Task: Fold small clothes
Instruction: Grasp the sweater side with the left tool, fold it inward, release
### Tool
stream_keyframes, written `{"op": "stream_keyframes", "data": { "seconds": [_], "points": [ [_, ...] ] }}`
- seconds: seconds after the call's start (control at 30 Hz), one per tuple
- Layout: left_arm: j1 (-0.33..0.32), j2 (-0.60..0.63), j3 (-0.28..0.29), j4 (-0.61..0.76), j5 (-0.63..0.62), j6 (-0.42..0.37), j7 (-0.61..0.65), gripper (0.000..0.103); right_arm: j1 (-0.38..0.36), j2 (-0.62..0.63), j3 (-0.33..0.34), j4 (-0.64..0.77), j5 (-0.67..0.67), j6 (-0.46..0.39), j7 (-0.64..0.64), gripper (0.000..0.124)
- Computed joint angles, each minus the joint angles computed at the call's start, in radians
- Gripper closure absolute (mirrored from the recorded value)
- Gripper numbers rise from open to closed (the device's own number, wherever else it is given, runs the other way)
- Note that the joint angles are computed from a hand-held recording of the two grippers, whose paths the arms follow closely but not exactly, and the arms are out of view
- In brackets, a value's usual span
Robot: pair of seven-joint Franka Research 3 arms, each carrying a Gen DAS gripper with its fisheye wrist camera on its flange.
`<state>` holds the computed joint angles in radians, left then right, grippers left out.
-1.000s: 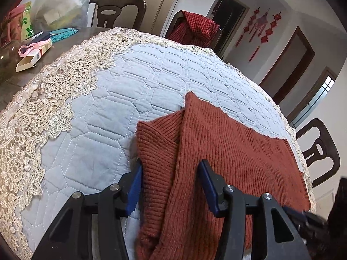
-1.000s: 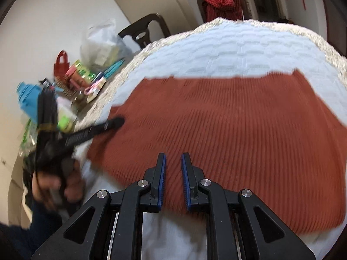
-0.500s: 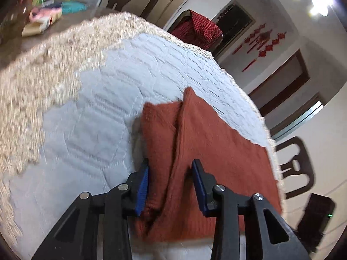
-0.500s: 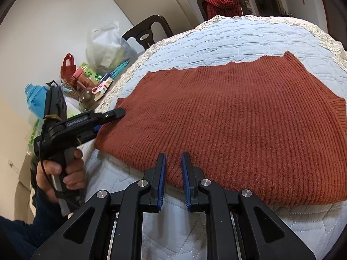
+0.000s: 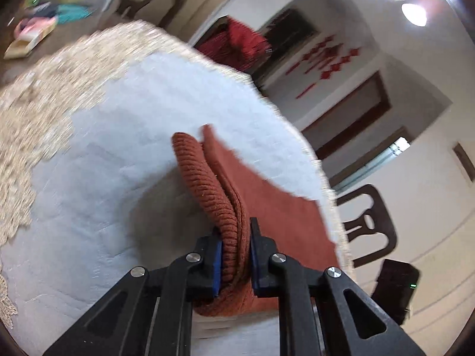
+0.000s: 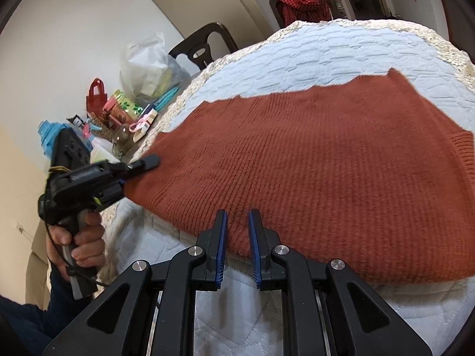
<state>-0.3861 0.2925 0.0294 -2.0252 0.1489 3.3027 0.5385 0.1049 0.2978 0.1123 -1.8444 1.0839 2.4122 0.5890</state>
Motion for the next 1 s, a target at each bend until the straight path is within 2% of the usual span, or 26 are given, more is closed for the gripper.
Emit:
{"op": "stream_keyframes", "data": {
  "seconds": [0.07, 0.1, 0.27, 0.37, 0.47, 0.5, 0.53, 0.57, 0.63, 0.67, 0.7, 0.73, 0.8, 0.83, 0.9, 0.97, 1.0],
  "points": [
    [0.024, 0.014, -0.038, 0.054, 0.024, -0.012, 0.023, 0.087, -0.006, -0.011, -0.006, -0.01, 0.015, 0.029, -0.005, 0.109],
    [0.055, 0.022, -0.075, 0.083, 0.039, -0.019, 0.037, 0.087, -0.009, -0.017, -0.009, -0.015, 0.022, 0.043, -0.005, 0.109],
    [0.245, 0.147, -0.348, 0.295, 0.089, -0.095, 0.163, 0.087, -0.033, -0.043, -0.03, -0.042, 0.054, 0.095, 0.002, 0.109],
    [0.297, 0.276, -0.485, 0.454, 0.075, -0.18, 0.283, 0.087, -0.046, -0.056, -0.041, -0.059, 0.067, 0.119, 0.015, 0.109],
    [0.295, 0.425, -0.569, 0.626, 0.034, -0.329, 0.396, 0.087, -0.057, -0.066, -0.051, -0.076, 0.073, 0.134, 0.034, 0.109],
    [0.29, 0.469, -0.588, 0.676, 0.02, -0.379, 0.434, 0.087, -0.062, -0.069, -0.054, -0.082, 0.077, 0.133, 0.039, 0.109],
    [0.269, 0.504, -0.58, 0.727, 0.008, -0.433, 0.448, 0.087, -0.066, -0.071, -0.056, -0.085, 0.08, 0.131, 0.041, 0.109],
    [0.258, 0.517, -0.575, 0.743, -0.003, -0.444, 0.46, 0.086, -0.07, -0.073, -0.058, -0.088, 0.084, 0.125, 0.042, 0.109],
    [0.261, 0.501, -0.581, 0.721, -0.028, -0.411, 0.494, 0.082, -0.082, -0.076, -0.063, -0.09, 0.092, 0.101, 0.04, 0.109],
    [0.285, 0.49, -0.614, 0.697, -0.052, -0.389, 0.527, 0.073, -0.087, -0.078, -0.063, -0.092, 0.103, 0.087, 0.032, 0.109],
    [0.312, 0.477, -0.649, 0.667, -0.083, -0.36, 0.569, 0.069, -0.095, -0.08, -0.063, -0.091, 0.122, 0.065, 0.017, 0.106],
    [0.319, 0.452, -0.65, 0.637, -0.086, -0.332, 0.577, 0.069, -0.099, -0.082, -0.064, -0.091, 0.135, 0.05, 0.01, 0.102],
    [0.298, 0.386, -0.597, 0.57, -0.091, -0.265, 0.571, 0.065, -0.109, -0.079, -0.066, -0.083, 0.173, 0.007, -0.008, 0.082],
    [0.272, 0.339, -0.543, 0.522, -0.095, -0.23, 0.546, 0.064, -0.116, -0.076, -0.065, -0.076, 0.198, -0.023, -0.02, 0.081],
    [0.187, 0.271, -0.398, 0.459, -0.079, -0.201, 0.467, 0.064, -0.128, -0.071, -0.067, -0.063, 0.24, -0.085, -0.039, 0.08],
    [0.093, 0.225, -0.25, 0.413, -0.041, -0.204, 0.369, 0.064, -0.133, -0.058, -0.069, -0.046, 0.256, -0.134, -0.037, 0.08],
    [0.068, 0.207, -0.203, 0.388, -0.02, -0.208, 0.329, 0.064, -0.135, -0.048, -0.07, -0.034, 0.254, -0.159, -0.027, 0.079]
  ]
}}
